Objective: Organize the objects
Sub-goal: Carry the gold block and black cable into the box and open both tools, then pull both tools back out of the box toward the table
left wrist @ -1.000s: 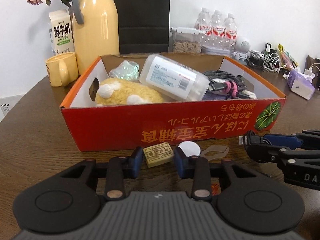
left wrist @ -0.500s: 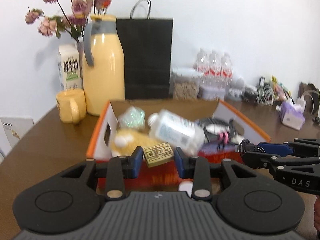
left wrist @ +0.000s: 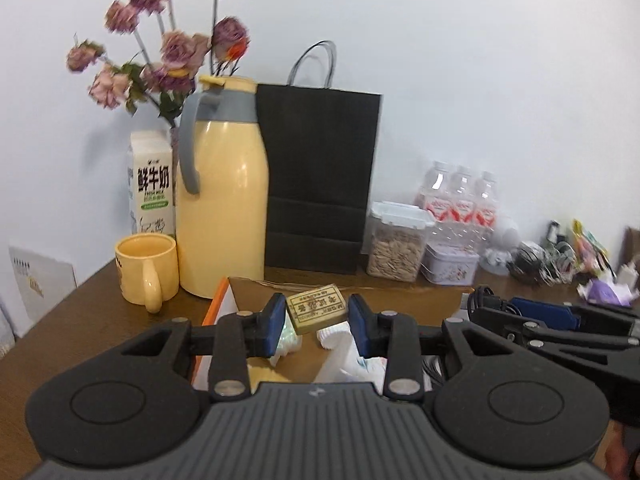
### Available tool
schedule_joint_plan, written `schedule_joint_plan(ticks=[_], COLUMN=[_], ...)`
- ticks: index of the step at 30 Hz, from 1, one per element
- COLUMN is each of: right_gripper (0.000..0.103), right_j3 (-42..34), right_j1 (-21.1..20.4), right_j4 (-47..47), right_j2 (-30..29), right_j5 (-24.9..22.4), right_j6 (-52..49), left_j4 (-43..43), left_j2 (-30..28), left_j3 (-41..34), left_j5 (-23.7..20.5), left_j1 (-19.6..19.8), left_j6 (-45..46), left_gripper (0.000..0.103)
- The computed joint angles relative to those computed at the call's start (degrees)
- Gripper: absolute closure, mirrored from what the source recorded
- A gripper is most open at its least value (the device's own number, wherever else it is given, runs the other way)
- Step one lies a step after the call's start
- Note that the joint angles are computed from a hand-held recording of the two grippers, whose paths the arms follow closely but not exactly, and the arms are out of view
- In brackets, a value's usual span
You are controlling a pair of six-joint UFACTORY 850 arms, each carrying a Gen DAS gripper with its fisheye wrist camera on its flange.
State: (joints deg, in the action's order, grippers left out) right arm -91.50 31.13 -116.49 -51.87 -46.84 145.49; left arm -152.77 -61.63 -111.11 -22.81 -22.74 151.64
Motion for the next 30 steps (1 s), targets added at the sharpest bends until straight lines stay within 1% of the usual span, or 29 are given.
schedule_joint_plan(ticks=[2,5,8,12,13,14,15,16,17,18,19,20,22,24,27,30], right_gripper=[0.065,0.065,0.065,0.064,0.064,0.063,0.057,0.05,0.032,0.015,0.01,0.008,0.001,0.0,0.0,0.0], right_j3=[-2.2,-4.8,-6.3,-6.6,-6.5,-6.4,-6.3,-6.2,-5.8,-5.5,-5.1,-4.7,-4.5,-4.4,-4.1,-3.4], right_j1=[-0.8,-1.7,-2.3,-2.5,-2.5,-2.5,-2.4,-2.4,-2.5,-2.4,-2.4,-2.4,-2.5,-2.5,-2.5,-2.3], right_j4=[1.1,3.8,6.2,6.8,7.0,7.4,7.7,7.9,7.8,7.7,7.6,7.5,7.7,8.1,7.8,7.3], right_j2=[-1.5,-3.6,-4.9,-5.4,-5.4,-5.4,-5.3,-5.3,-5.1,-5.0,-4.8,-4.6,-4.4,-4.2,-4.0,-3.5], right_j5=[1.0,2.5,4.4,4.8,4.8,4.5,4.1,4.1,3.9,3.5,3.0,2.8,3.3,3.6,3.8,3.4], right_j6=[-0.8,-2.9,-4.3,-4.5,-4.3,-4.0,-3.6,-3.3,-2.6,-1.7,-1.2,-0.6,-0.1,-0.2,0.0,0.3], left_j4=[1.0,2.0,6.6,10.4,10.6,8.9,6.9,3.9,0.3,-3.6,-6.9,-8.8,-8.7,-10.6,-10.9,-12.3], left_j2=[-2.4,-4.8,-6.7,-7.7,-7.7,-7.5,-7.2,-6.7,-6.3,-5.9,-5.4,-5.0,-4.8,-5.1,-5.1,-4.4], left_j3=[-4.1,-8.1,-11.2,-12.7,-12.6,-12.2,-11.5,-10.5,-9.7,-8.8,-7.7,-6.7,-6.8,-7.3,-7.6,-6.4], left_j5=[3.0,5.7,8.1,10.0,10.2,9.9,9.4,8.7,8.0,6.9,5.2,3.9,4.3,5.4,6.2,5.2], left_j1=[-0.2,-0.3,-0.3,-0.4,-0.4,-0.4,-0.5,-0.5,-0.5,-0.6,-0.5,-0.5,-0.5,-0.7,-0.7,-0.7], left_j6=[-1.9,-3.1,-7.8,-11.5,-11.7,-10.0,-7.8,-4.8,-1.6,1.7,4.6,6.1,5.8,7.6,7.8,9.0], left_gripper=[0.068,0.068,0.068,0.067,0.066,0.064,0.053,0.035,0.022,0.003,0.0,0.0,0.0,0.0,0.0,0.0])
